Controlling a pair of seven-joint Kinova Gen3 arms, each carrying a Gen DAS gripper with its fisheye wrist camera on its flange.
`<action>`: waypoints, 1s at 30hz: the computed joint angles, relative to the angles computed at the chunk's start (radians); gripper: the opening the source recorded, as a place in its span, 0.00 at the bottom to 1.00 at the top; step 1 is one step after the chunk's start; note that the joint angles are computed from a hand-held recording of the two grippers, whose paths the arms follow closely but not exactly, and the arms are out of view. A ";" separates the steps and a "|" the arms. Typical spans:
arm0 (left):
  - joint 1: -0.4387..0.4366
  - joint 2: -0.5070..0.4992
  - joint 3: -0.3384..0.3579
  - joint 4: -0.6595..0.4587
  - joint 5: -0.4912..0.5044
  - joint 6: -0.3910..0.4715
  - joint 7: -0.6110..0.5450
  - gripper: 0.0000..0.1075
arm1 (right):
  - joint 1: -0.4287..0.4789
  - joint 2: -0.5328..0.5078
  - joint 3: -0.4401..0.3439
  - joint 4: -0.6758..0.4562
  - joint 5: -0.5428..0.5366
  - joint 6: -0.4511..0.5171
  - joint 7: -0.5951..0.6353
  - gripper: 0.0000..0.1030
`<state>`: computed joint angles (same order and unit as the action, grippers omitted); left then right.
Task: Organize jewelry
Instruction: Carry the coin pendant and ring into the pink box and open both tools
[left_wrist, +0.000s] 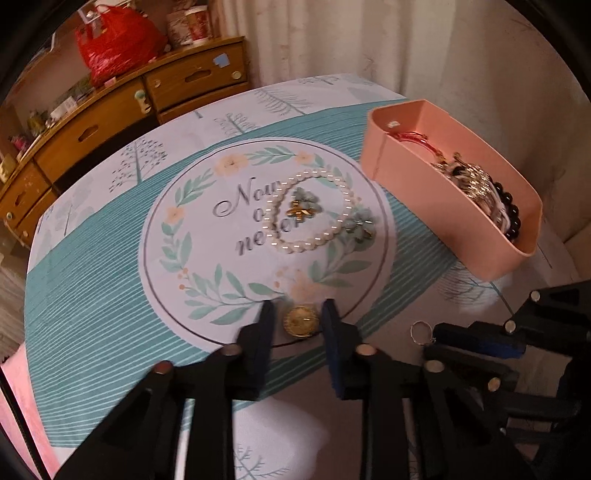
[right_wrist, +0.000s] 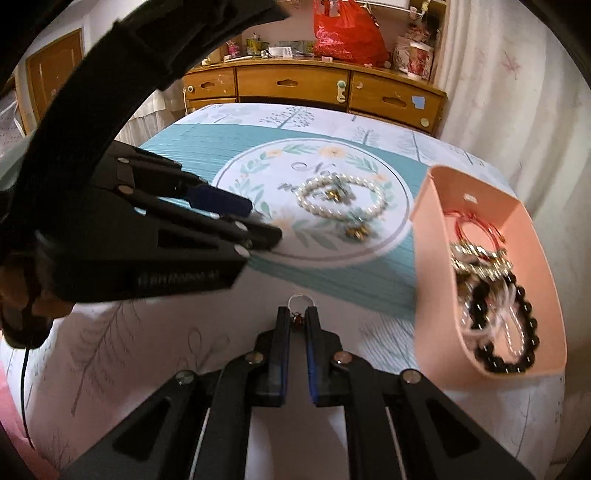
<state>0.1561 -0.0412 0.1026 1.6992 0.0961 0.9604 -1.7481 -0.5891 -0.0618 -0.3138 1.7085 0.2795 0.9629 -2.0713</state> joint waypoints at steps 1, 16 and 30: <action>0.004 -0.002 0.012 0.001 -0.025 -0.003 0.025 0.16 | 0.002 -0.005 0.005 0.003 -0.011 0.000 0.009 0.08; 0.079 0.038 0.055 -0.105 -0.199 0.095 0.337 0.16 | 0.091 -0.081 0.059 0.008 -0.171 -0.052 0.196 0.08; 0.138 0.032 0.091 -0.220 -0.231 0.012 0.603 0.16 | 0.224 -0.163 0.191 -0.036 -0.368 -0.117 0.381 0.08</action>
